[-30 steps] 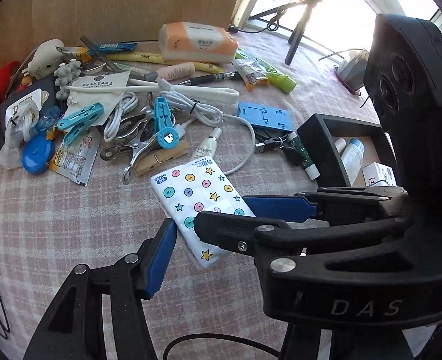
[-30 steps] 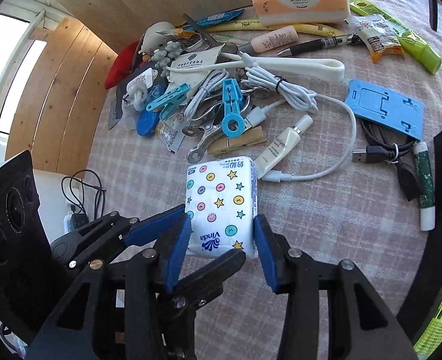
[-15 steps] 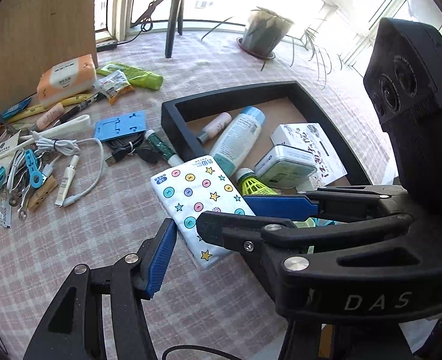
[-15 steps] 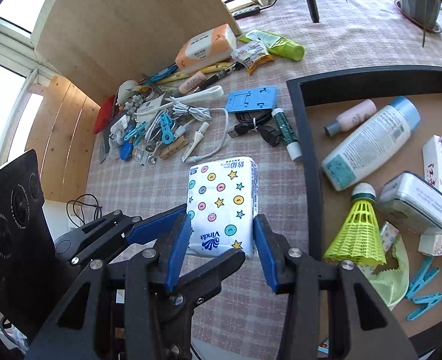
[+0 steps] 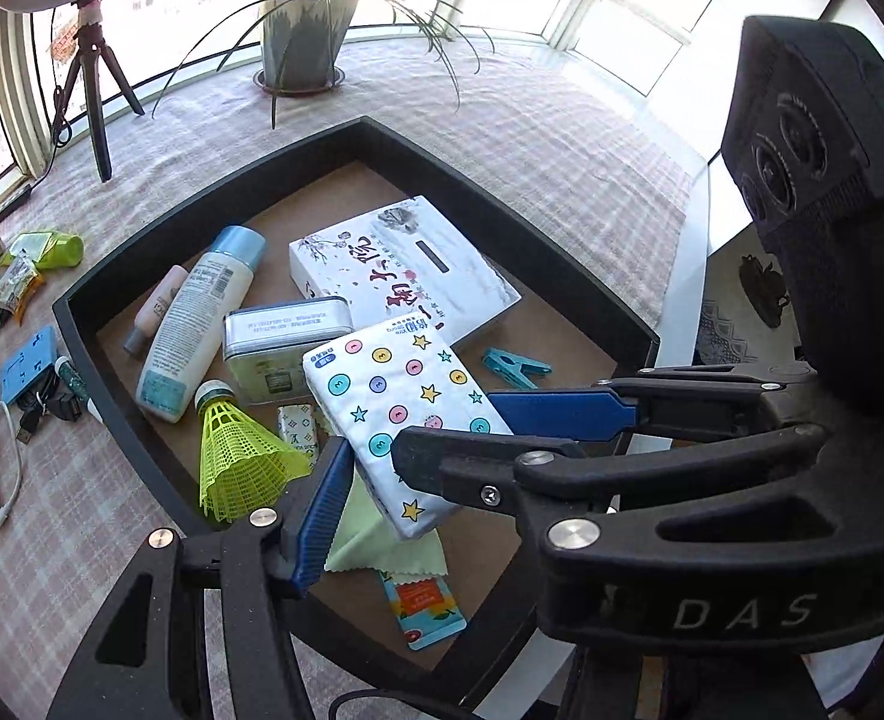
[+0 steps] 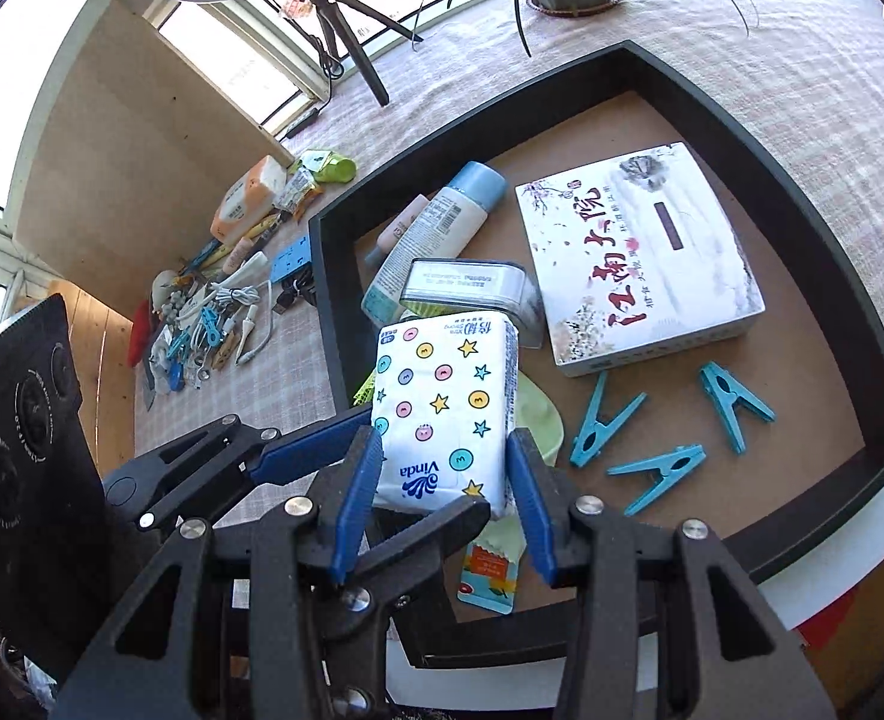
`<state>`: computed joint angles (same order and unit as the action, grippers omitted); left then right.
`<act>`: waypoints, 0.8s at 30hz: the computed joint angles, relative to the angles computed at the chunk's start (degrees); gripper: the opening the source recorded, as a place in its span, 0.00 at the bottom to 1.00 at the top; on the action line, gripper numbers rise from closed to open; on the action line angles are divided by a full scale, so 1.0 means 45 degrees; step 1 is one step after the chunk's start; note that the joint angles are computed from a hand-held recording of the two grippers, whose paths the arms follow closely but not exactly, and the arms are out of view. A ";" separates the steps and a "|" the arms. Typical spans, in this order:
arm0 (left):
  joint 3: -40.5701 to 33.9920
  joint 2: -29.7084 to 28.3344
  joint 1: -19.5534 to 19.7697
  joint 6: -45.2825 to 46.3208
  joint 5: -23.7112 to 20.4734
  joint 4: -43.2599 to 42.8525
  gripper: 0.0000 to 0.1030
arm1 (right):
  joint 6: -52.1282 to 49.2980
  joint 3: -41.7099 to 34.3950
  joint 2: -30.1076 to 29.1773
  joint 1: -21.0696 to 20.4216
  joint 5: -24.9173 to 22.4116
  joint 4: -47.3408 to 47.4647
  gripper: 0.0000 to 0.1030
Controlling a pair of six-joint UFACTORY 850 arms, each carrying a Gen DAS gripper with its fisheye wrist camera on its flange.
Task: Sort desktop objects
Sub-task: 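Carry the tissue pack into the black tray and open both grippers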
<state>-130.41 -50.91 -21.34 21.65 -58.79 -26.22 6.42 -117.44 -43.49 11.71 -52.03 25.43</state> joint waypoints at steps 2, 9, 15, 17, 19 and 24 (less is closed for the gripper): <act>-0.0347 -0.0168 -0.0143 -0.0011 -0.0124 0.0075 0.51 | 0.0047 0.0398 0.0303 -0.0097 0.0178 -0.0100 0.42; -0.0793 -0.0315 -0.0321 -0.0153 -0.0023 0.0390 0.53 | 0.0440 0.1114 0.0909 -0.0267 0.0714 -0.0636 0.43; -0.0469 -0.0140 -0.0127 -0.0316 0.0189 0.0504 0.53 | 0.0769 0.0832 0.0768 -0.0220 0.0746 -0.1165 0.46; -0.0261 -0.0028 -0.0008 -0.0468 0.0318 0.0616 0.53 | 0.0744 0.0650 0.0654 -0.0158 0.0730 -0.1188 0.46; -0.0052 0.0086 0.0150 -0.0653 0.0443 0.0722 0.53 | 0.0690 0.0319 0.0442 -0.0077 0.0628 -0.1181 0.46; 0.0798 0.0561 0.0649 -0.1138 0.0952 0.0993 0.53 | 0.0494 -0.0944 -0.0353 0.0256 0.0178 -0.1131 0.47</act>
<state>-126.82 -48.38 -18.42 16.53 -54.50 -21.75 8.64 -121.69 -45.08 12.87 -51.23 20.34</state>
